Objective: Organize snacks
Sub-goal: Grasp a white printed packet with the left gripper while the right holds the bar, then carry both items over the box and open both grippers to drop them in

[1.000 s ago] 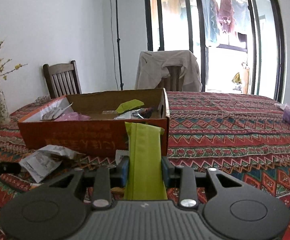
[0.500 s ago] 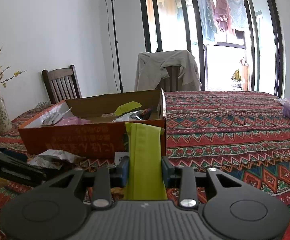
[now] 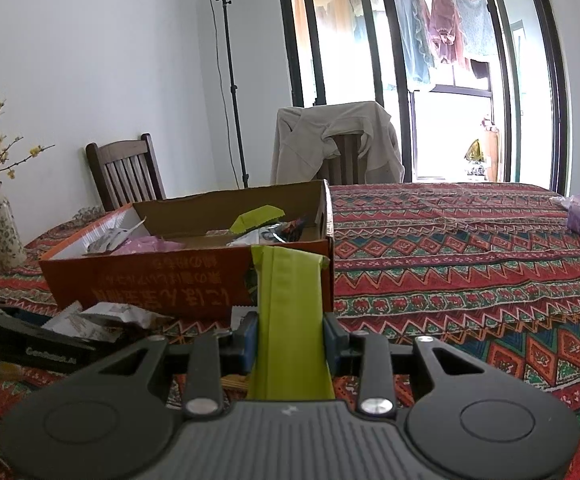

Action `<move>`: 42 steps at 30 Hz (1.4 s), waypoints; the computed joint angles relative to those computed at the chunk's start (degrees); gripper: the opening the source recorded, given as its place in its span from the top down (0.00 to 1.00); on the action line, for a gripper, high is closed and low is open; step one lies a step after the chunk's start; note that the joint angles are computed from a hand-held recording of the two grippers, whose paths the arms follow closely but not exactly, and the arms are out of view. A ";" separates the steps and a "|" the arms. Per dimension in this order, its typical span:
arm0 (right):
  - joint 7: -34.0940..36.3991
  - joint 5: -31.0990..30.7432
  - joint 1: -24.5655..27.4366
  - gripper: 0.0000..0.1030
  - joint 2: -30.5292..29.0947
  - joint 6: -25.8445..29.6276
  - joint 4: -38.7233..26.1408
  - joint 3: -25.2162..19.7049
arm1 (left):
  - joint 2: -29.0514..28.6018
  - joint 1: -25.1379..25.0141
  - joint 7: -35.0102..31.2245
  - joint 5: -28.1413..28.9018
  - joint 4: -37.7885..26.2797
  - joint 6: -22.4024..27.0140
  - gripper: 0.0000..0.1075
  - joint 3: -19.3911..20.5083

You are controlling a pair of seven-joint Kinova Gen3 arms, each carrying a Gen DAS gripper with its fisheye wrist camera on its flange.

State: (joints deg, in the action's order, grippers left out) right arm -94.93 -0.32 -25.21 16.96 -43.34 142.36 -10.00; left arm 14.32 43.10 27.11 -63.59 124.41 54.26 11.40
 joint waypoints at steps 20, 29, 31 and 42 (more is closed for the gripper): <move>2.77 -2.11 -1.70 0.68 0.52 -4.48 1.66 0.18 | -5.09 6.12 19.23 -5.25 8.85 10.22 0.45 6.62; 9.68 -8.04 -5.69 0.68 -2.06 -4.15 1.70 0.43 | -7.79 5.20 20.85 -8.23 9.48 14.28 0.45 8.39; 9.27 -6.57 -4.96 0.68 -3.17 -2.36 0.54 0.03 | -8.17 4.53 20.50 -9.34 9.39 14.33 0.45 8.49; 13.35 -5.57 -6.44 0.68 -3.99 10.40 -12.29 -0.64 | -8.99 -2.22 13.59 -16.35 5.61 12.29 0.45 6.09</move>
State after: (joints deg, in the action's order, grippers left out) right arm -81.58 -5.89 -31.65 12.97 -32.94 130.07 -10.64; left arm 5.33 40.88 40.69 -79.94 130.02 66.56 17.48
